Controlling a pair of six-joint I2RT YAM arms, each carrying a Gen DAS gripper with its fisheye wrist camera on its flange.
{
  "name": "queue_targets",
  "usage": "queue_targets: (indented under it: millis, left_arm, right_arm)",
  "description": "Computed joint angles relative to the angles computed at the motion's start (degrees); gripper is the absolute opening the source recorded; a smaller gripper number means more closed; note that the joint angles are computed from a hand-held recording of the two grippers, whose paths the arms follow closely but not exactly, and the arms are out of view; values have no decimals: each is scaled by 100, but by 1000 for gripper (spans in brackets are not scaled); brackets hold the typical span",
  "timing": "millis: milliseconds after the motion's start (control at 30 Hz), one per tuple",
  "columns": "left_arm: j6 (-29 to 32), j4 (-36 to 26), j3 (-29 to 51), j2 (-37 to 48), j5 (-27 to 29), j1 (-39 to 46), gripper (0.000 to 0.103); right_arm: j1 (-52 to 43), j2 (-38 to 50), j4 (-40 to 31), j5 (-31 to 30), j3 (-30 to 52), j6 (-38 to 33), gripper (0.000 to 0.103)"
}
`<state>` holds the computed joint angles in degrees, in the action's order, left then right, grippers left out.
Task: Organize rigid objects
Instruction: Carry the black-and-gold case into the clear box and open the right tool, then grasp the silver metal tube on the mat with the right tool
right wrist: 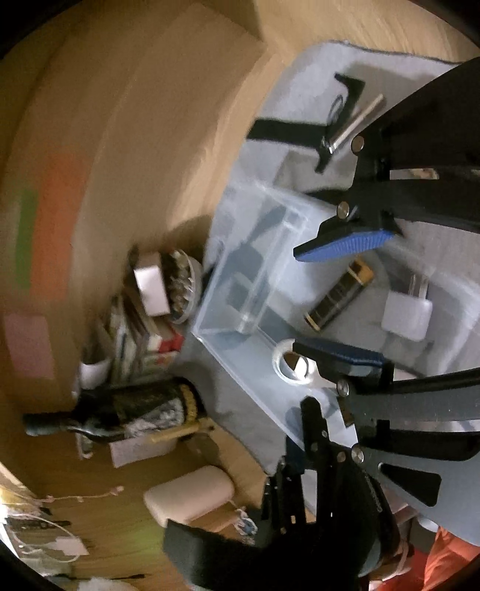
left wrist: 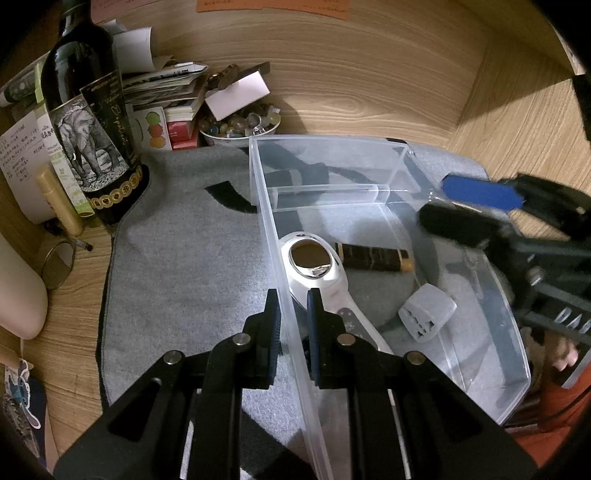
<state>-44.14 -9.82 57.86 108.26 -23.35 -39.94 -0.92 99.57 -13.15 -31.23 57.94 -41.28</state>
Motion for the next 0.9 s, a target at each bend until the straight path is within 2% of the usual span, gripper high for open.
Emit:
queue_targets:
  millis: [167,433,633,733,900]
  left_arm:
    - [10,-27,11,2,-3,7,13]
    - [-3,-30,7,5,-4,3,13]
    - [0,25,-27,-7,33,18,13]
    - [20,55,-45,-15,62,45,13]
    - [48,121,-97,-47,124,85,13]
  right_arm:
    - [-461,35,58,-61,359,245,43]
    - [-1016,741,197,412,1144,692,43]
    - [-1052,1803,-182,998,2126,825,43]
    - [-1018,2294,-556,1121,2652,771,43]
    - [-875,2812,-797,1319,3094,682,43]
